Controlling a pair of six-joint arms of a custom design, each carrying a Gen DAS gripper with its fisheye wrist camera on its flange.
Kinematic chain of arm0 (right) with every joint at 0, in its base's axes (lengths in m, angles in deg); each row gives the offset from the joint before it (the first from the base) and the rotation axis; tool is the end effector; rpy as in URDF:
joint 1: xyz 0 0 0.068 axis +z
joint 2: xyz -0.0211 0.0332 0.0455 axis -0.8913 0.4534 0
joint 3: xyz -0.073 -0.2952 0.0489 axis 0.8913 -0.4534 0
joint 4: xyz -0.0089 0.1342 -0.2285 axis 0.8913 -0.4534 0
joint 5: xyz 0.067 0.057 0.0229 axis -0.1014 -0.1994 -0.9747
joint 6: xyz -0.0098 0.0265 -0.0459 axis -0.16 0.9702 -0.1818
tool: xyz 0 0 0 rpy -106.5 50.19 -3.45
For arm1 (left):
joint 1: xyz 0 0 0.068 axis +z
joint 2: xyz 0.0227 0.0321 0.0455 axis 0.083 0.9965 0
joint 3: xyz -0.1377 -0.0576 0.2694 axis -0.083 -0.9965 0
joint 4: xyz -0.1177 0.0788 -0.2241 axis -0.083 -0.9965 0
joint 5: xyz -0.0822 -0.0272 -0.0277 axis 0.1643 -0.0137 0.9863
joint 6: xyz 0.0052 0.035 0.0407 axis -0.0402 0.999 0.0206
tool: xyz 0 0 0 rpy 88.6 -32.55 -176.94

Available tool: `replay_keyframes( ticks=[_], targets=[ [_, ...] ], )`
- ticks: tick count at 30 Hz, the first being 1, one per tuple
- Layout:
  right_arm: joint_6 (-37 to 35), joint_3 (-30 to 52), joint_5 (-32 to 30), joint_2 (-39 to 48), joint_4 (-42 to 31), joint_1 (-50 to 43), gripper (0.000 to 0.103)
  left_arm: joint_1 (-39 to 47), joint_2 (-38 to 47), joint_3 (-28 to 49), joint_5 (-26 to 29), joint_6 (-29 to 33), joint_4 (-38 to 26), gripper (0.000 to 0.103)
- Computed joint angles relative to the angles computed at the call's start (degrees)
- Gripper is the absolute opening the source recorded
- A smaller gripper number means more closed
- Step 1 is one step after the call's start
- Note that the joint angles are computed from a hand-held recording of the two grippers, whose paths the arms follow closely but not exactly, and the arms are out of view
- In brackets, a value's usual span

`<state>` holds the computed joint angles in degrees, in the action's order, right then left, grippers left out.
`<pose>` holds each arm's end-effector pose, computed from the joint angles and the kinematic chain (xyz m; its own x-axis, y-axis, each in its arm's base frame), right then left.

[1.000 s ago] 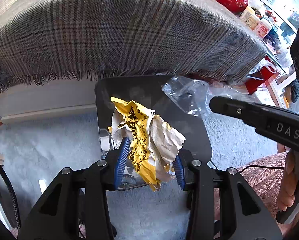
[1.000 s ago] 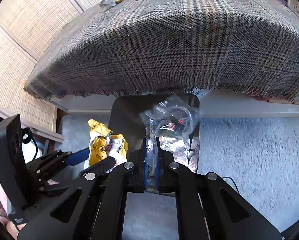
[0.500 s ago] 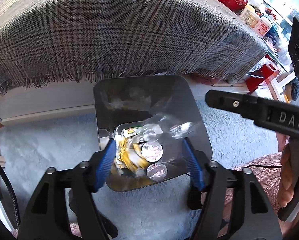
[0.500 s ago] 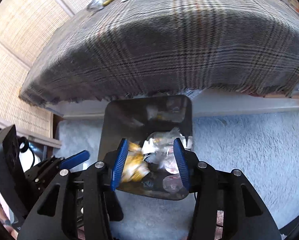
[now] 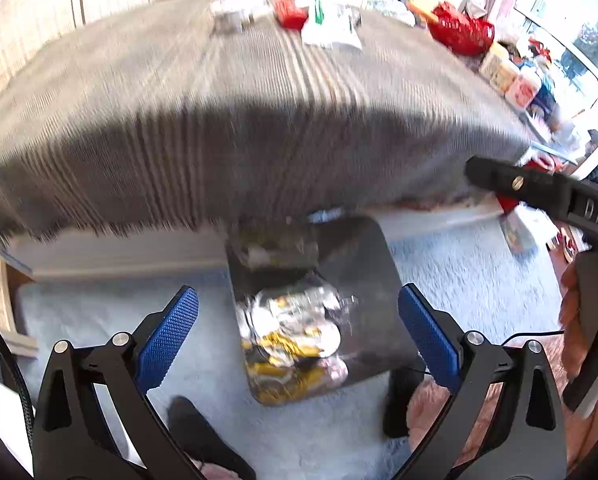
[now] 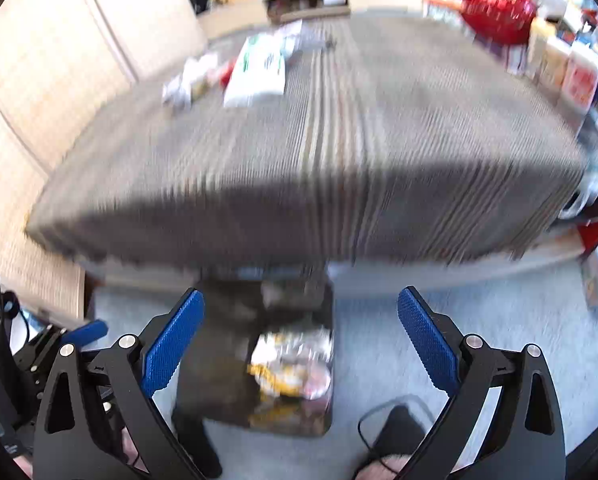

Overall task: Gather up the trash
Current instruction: 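Carry the chip bag and plastic bag to the bin and open both tools, then grasp the crumpled white paper with the left tool while the right tool grasps the green-and-white packet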

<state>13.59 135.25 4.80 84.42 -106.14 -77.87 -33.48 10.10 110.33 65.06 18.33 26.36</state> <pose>0.3226 -0.0666 0.2612 -0.7753 -0.2740 -0.5690 -0.4540 0.8681 0.2007 0.1860 -0.1330 0.2238 -0.8228 -0.2600 -0.5053 -0.2059 0.9652 -0.1614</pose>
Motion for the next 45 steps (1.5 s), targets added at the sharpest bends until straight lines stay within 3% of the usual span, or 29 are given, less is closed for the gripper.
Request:
replay_keyframes(
  ticks=[10,13,19,24,28,35,37,40,42,45],
  targets=[
    [13.13,9.12,1.03,3.82,11.54,6.02,0.098,15.35,1.52,10.95,-0.64,14.5,-1.82,0.095],
    [15.75,12.67,0.85,7.16,11.94,8.41,0.096,19.74,4.07,13.57,-1.56,19.38,0.27,0.095],
    [18.6,19.22,2.93,13.86,11.51,13.47,0.09,28.36,11.51,17.19,3.27,26.0,6.42,0.094],
    [20.21,23.88,4.39,19.3,10.47,17.1,0.085,31.77,16.83,20.19,6.08,29.16,9.43,0.084],
    [21.62,27.72,5.2,23.25,8.5,18.84,0.08,34.16,19.67,21.87,9.01,30.21,11.98,0.082],
    [21.77,30.87,6.72,26.28,7.69,19.92,0.079,35.5,24.29,26.54,11.32,32.88,13.81,0.08],
    [21.64,31.42,6.4,27.05,7.42,19.86,0.076,35.68,26.54,29.09,11.82,33.93,12.79,0.077],
    [20.69,30.2,6.89,26.86,8.85,19.96,0.063,36.52,28.86,31.14,13.03,34.14,11.84,0.063],
    [19.79,29.73,6.82,26.64,9.2,19.99,0.041,37.23,29.82,31.77,14.03,34.35,11.6,0.049],
    [20.18,30.26,6.47,26.82,8.82,19.87,0.029,37.39,29.85,31.37,14.53,34.72,11.82,0.035]
  ],
)
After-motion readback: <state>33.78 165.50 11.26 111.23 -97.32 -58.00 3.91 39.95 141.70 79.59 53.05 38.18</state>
